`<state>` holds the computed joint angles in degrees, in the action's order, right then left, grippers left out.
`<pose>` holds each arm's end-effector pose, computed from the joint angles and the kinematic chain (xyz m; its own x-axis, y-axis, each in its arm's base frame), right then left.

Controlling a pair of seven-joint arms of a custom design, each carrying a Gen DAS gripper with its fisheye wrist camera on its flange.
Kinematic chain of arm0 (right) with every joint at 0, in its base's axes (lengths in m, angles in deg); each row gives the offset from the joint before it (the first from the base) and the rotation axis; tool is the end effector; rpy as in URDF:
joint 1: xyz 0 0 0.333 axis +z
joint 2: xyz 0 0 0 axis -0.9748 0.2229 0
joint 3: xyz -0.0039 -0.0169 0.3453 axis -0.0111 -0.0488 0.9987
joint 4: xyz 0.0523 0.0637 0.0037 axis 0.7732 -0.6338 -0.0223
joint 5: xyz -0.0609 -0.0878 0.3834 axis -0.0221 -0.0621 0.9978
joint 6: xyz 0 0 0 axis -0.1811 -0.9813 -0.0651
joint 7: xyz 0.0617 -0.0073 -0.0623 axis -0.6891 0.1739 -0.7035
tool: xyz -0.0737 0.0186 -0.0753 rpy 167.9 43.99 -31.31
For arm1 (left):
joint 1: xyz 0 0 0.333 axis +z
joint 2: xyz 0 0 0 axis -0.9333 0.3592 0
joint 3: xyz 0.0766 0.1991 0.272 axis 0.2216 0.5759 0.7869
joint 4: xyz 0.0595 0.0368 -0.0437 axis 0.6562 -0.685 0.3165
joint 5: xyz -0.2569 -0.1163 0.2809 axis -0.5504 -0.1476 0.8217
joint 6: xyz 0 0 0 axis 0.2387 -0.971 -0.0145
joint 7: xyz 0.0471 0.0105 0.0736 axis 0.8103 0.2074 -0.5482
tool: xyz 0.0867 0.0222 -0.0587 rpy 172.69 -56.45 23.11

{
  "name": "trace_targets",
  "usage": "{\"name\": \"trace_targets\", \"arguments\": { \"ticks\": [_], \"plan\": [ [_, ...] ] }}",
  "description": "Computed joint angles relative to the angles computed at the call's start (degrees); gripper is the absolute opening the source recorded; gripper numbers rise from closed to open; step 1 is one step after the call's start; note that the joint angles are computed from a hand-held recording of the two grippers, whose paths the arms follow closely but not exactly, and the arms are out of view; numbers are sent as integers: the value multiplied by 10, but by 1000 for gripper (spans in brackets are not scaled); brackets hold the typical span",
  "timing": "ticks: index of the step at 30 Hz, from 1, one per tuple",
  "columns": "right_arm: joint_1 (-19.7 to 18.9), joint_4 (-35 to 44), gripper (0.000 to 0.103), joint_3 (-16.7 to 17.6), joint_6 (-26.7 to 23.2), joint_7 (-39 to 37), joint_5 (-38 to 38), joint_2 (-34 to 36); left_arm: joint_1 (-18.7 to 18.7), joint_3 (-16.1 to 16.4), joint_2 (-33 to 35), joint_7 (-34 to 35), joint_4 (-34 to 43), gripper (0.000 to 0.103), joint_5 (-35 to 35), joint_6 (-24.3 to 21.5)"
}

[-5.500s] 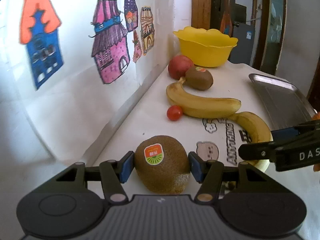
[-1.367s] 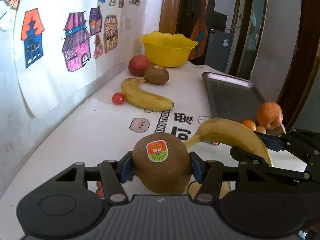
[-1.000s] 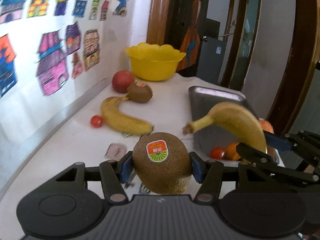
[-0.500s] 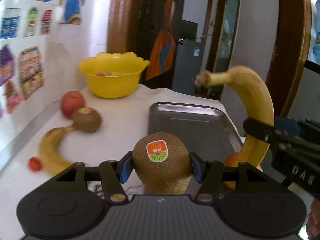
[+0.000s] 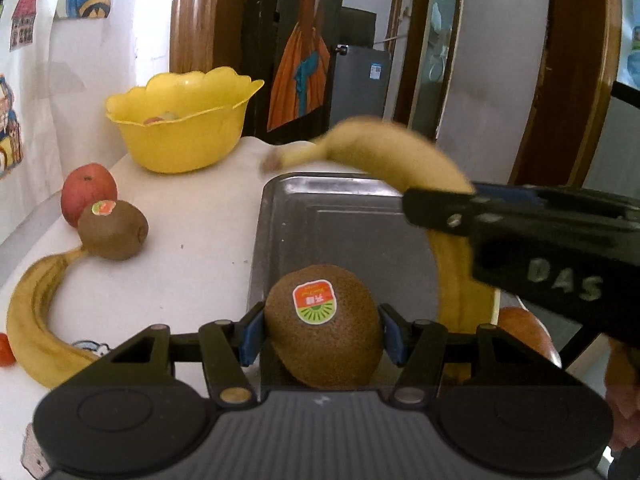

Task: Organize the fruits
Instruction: 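Carry kiwi with left tool while right tool carries banana to steel tray, then open both grippers to release kiwi and banana into the tray, then lift both tools away from the tray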

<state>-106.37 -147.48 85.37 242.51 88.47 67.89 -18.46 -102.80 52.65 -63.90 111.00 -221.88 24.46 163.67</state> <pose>0.4080 0.2581 0.4930 0.2703 -0.9626 -0.0177 -0.4298 -0.1042 -0.8969 0.4069 -0.0597 0.4694 -0.2746 -0.9574 0.0890 -0.6110 0.1023 -0.7850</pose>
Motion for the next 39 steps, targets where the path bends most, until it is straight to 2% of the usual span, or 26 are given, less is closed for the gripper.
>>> {"name": "trace_targets", "arguments": {
  "ticks": [2,8,11,13,17,20,22,23,26,28,30,34,39],
  "plan": [
    [-8,2,36,8,-8,3,1,2,-3,5,-1,4,1,62,1,-4],
    [-4,-5,34,1,-9,26,-5,6,0,2,6,10,7,62,-2,-5],
    [13,-10,38,-15,-4,29,-3,3,-7,8,6,14,9,63,-7,-5],
    [16,-13,41,-18,-7,29,2,-7,-17,17,-1,19,4,64,-6,9],
    [36,-32,50,-38,5,47,15,-41,-12,12,-20,16,-7,74,11,18],
    [66,-48,62,-66,19,55,22,-64,16,-11,-39,7,-20,77,25,24],
    [82,-59,66,-78,19,59,31,-87,26,-14,-58,0,-30,86,32,28],
    [89,-64,70,-83,18,63,35,-100,36,-22,-65,-5,-34,87,35,30],
    [113,-82,82,-100,20,79,40,-137,75,-50,-99,-21,-49,92,43,22],
    [123,-91,88,-107,14,90,40,-163,105,-74,-122,-32,-60,100,44,20],
    [140,-101,97,-117,7,103,33,-187,134,-96,-145,-44,-72,102,45,21],
    [166,-119,102,-130,-9,138,19,-238,171,-115,-195,-59,-92,102,49,6],
    [180,-137,102,-117,-70,191,8,-326,214,-126,-263,-64,-116,102,48,-31]
  ]
}}
